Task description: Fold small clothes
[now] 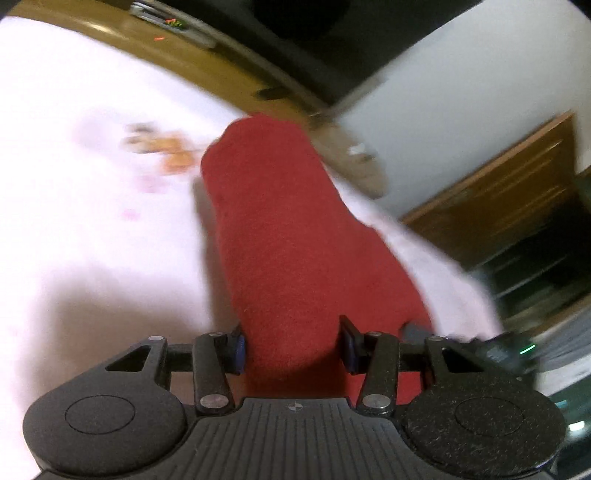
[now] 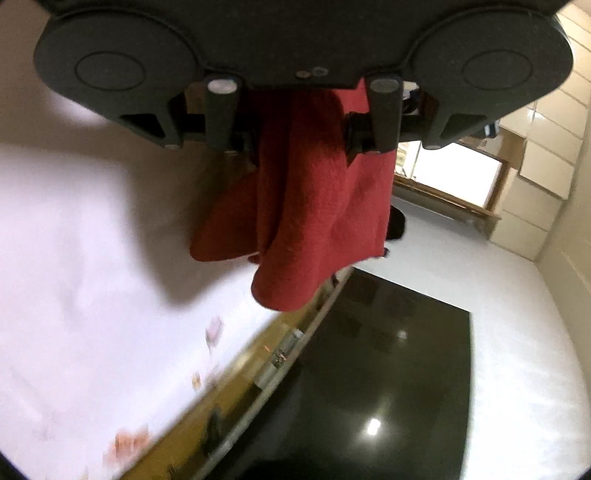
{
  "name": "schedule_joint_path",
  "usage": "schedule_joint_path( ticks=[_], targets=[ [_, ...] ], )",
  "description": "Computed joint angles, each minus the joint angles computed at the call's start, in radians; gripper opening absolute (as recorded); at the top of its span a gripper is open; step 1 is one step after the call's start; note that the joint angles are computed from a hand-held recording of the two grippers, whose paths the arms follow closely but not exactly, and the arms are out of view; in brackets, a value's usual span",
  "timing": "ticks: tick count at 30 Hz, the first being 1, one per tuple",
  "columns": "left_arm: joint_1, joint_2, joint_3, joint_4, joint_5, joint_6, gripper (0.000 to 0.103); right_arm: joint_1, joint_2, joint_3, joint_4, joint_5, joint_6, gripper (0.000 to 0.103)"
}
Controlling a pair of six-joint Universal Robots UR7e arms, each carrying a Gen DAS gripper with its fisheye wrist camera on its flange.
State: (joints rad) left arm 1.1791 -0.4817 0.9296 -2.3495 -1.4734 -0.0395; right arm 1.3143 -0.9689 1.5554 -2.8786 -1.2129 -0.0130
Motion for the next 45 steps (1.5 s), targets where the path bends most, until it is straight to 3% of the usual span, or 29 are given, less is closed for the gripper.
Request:
schedule_joint_path(
  ticks=[1, 2, 5, 7, 9, 15, 18, 19, 21, 23, 24, 27, 29, 31, 35, 38, 41, 43, 45],
  targets=[
    [0.005, 0.007, 0.001, -0.016, 0.021, 0.001, 0.068, 0.009, 0.032, -0.034, 0.001, -0.044, -0.003, 0.042],
    [0.013, 0.003, 0.026, -0.067, 0.001, -0.006, 0.069, 0.015, 0.061, -0.062, -0.007, -0.1, -0.005, 0.041],
    [0.007, -0.043, 0.126, -0.167, 0.015, 0.023, 0.078, 0.015, 0.075, -0.094, 0.021, -0.115, -0.03, 0.042],
    [0.0, -0.098, 0.223, -0.224, 0.03, 0.033, 0.079, 0.031, 0.052, -0.089, 0.031, -0.181, -0.084, 0.057],
    [-0.003, -0.141, 0.3, -0.29, 0.026, 0.011, 0.08, 0.046, 0.017, -0.046, -0.019, -0.242, -0.128, 0.063],
    [-0.013, -0.204, 0.444, -0.333, -0.023, -0.065, 0.081, 0.023, -0.106, 0.098, -0.036, -0.151, -0.151, 0.062],
    [-0.038, -0.195, 0.47, -0.344, 0.031, -0.019, 0.081, 0.031, -0.117, 0.134, -0.024, -0.215, -0.143, 0.062],
    [-0.039, -0.193, 0.472, -0.348, 0.025, 0.001, 0.081, 0.033, -0.111, 0.136, -0.01, -0.243, -0.133, 0.062],
    [-0.031, -0.19, 0.459, -0.334, -0.011, -0.022, 0.08, 0.023, -0.097, 0.134, 0.026, -0.231, -0.108, 0.062],
    [-0.012, -0.178, 0.419, -0.286, -0.075, -0.061, 0.063, 0.015, -0.091, 0.15, 0.0, -0.193, -0.085, 0.055],
    [-0.01, -0.182, 0.414, -0.269, -0.072, -0.066, 0.057, 0.01, -0.087, 0.145, 0.017, -0.169, -0.048, 0.04],
    [0.005, -0.204, 0.425, -0.283, -0.111, -0.089, 0.057, 0.015, -0.099, 0.168, -0.004, -0.137, 0.002, 0.033],
    [0.006, -0.239, 0.456, -0.266, -0.08, -0.066, 0.057, 0.021, -0.113, 0.184, -0.003, -0.132, -0.014, 0.033],
    [-0.011, -0.267, 0.495, -0.234, 0.013, -0.001, 0.058, 0.029, -0.114, 0.184, 0.002, -0.213, -0.005, 0.031],
    [-0.059, -0.331, 0.638, -0.333, 0.125, 0.116, 0.059, 0.025, -0.126, 0.226, -0.05, -0.267, -0.057, 0.026],
    [-0.088, -0.371, 0.744, -0.448, 0.191, 0.136, 0.074, 0.051, -0.161, 0.307, -0.136, -0.353, -0.142, 0.027],
    [-0.132, -0.414, 0.846, -0.525, 0.283, 0.153, 0.092, 0.075, -0.204, 0.401, -0.232, -0.424, -0.144, 0.044],
    [-0.167, -0.452, 0.899, -0.545, 0.341, 0.158, 0.103, 0.101, -0.229, 0.46, -0.314, -0.464, -0.154, 0.068],
    [-0.199, -0.482, 0.935, -0.562, 0.374, 0.149, 0.103, 0.115, -0.268, 0.512, -0.373, -0.467, -0.176, 0.071]
  ],
)
